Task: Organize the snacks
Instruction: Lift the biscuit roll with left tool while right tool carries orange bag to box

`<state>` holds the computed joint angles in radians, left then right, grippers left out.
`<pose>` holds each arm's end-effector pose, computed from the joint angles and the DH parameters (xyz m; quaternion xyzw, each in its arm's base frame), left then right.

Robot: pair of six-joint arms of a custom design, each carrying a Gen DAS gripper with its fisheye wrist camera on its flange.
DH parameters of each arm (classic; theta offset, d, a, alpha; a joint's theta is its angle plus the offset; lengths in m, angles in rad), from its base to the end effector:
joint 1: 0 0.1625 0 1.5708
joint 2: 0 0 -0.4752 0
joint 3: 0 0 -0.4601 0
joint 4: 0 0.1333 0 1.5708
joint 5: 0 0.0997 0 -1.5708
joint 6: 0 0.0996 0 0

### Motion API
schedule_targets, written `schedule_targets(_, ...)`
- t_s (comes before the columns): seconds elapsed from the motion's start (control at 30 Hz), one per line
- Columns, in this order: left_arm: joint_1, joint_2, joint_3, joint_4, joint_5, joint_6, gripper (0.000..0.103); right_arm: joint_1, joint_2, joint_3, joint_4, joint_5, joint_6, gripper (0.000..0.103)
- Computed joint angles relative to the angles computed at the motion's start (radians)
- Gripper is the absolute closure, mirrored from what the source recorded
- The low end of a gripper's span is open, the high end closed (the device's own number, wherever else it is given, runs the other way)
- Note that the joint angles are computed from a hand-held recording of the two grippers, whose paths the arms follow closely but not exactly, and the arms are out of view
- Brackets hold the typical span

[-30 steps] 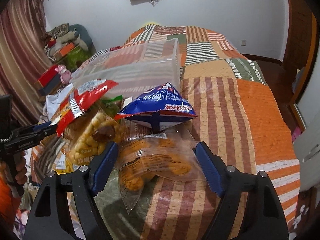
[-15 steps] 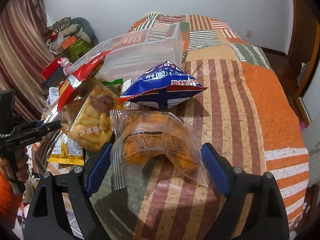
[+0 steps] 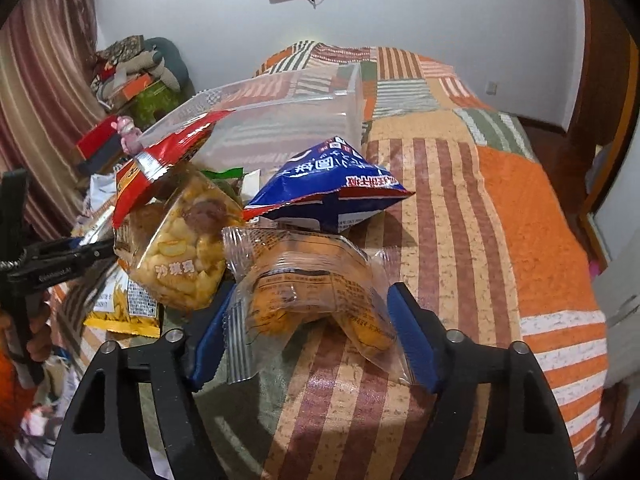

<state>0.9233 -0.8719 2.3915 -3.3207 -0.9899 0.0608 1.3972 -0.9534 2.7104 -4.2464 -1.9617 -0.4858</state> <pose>-0.1187 -0.4686 0.0085 0.2992 0.9041 -0.1876 0.2405 0.0380 -0.3352 0.1212 0.0517 -0.8820 0.3551 0.3055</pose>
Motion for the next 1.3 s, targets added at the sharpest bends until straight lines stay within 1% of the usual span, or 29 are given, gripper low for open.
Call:
schedule_targets(0.03,-0.005,0.0,0.006,-0.007,0.005,-0.004,0.063,-0.001,0.001,0.001,-0.005,0.002,0.0,0.036)
schedule_targets(0.13,-0.024,0.0,0.025,-0.033,0.029,-0.004,0.064,-0.009,-0.013,0.008,0.001,0.019,-0.001,0.039)
schedule_targets(0.23,-0.041,-0.01,0.044,-0.053,0.04,-0.008,0.064,-0.007,-0.01,0.016,-0.031,0.021,-0.002,0.046)
schedule_targets(0.3,-0.051,-0.024,0.057,-0.067,0.037,-0.011,0.064,-0.004,-0.014,0.024,-0.046,0.025,0.0,0.049)
schedule_targets(0.33,-0.055,-0.033,0.061,-0.07,0.034,-0.014,0.064,-0.003,-0.021,0.026,-0.037,0.029,0.0,0.06)
schedule_targets(0.37,-0.059,-0.044,0.066,-0.069,0.026,-0.014,0.064,-0.004,-0.028,0.029,-0.034,0.037,0.002,0.061)
schedule_targets(0.43,-0.068,-0.058,0.076,-0.077,0.019,-0.007,0.064,0.005,-0.025,0.032,-0.051,0.033,-0.001,0.063)
schedule_targets(0.57,-0.101,-0.076,0.102,-0.107,0.036,-0.004,0.064,0.012,-0.026,0.041,-0.075,0.04,0.007,0.063)
schedule_targets(0.7,-0.128,-0.102,0.115,-0.118,0.041,-0.009,0.064,0.025,-0.046,0.051,-0.092,0.044,0.015,0.063)
schedule_targets(0.83,-0.146,-0.12,0.116,-0.135,0.048,0.003,0.064,0.052,-0.079,0.052,-0.101,0.039,0.015,0.063)
schedule_targets(0.97,-0.154,-0.125,0.108,-0.166,0.047,0.013,0.064,0.072,-0.104,0.047,-0.117,0.048,0.016,0.063)
schedule_targets(1.1,-0.155,-0.128,0.093,-0.184,0.042,0.025,0.064,0.09,-0.127,0.025,-0.101,0.054,0.017,0.063)
schedule_targets(1.3,-0.149,-0.113,0.052,-0.208,0.023,0.049,0.064,0.113,-0.127,-0.015,-0.085,0.06,0.012,0.063)
